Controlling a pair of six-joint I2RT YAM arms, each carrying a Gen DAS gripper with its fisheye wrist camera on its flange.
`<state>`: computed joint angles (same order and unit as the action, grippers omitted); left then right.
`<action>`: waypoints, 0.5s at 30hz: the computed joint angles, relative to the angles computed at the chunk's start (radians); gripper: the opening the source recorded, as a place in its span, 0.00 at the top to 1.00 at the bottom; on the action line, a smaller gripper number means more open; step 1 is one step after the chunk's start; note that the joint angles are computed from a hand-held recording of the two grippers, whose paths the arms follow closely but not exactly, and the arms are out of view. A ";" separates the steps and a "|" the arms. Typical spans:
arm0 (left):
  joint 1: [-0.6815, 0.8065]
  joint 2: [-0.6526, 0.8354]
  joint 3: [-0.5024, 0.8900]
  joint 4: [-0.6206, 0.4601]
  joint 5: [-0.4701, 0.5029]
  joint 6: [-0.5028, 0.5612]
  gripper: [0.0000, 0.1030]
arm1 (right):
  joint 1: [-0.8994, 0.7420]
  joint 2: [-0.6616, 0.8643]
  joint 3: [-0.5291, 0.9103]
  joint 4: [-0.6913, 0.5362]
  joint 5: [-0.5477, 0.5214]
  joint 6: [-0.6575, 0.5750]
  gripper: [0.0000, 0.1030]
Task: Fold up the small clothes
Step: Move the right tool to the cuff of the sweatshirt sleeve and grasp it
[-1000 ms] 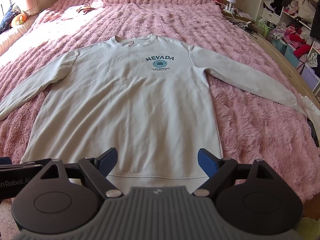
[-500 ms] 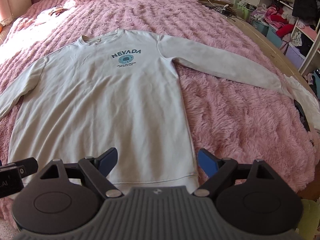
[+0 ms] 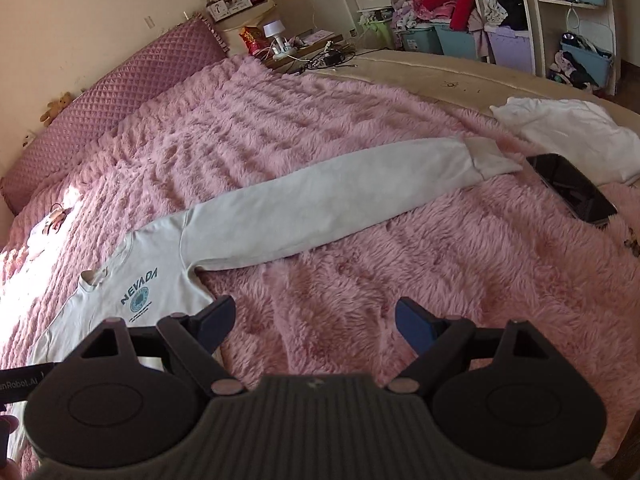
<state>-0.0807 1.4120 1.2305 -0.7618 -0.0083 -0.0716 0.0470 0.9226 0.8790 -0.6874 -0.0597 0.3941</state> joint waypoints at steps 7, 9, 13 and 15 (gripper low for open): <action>-0.062 0.311 0.185 0.146 0.007 -0.009 0.00 | -0.311 0.262 -0.024 0.414 -0.052 -0.108 0.19; -0.073 0.416 0.282 0.117 -0.010 -0.019 0.00 | -0.381 0.367 0.019 0.438 -0.126 -0.061 0.20; -0.082 0.562 0.414 0.081 -0.002 -0.051 0.00 | -0.407 0.542 0.059 0.539 -0.101 0.015 0.19; -0.089 0.607 0.451 0.076 -0.007 -0.055 0.00 | -0.406 0.576 0.041 0.620 -0.093 0.047 0.20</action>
<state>-0.1699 2.0193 1.6814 -0.6855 -0.0153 -0.1267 -0.3590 1.4987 0.9196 -0.0671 -0.1528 0.4415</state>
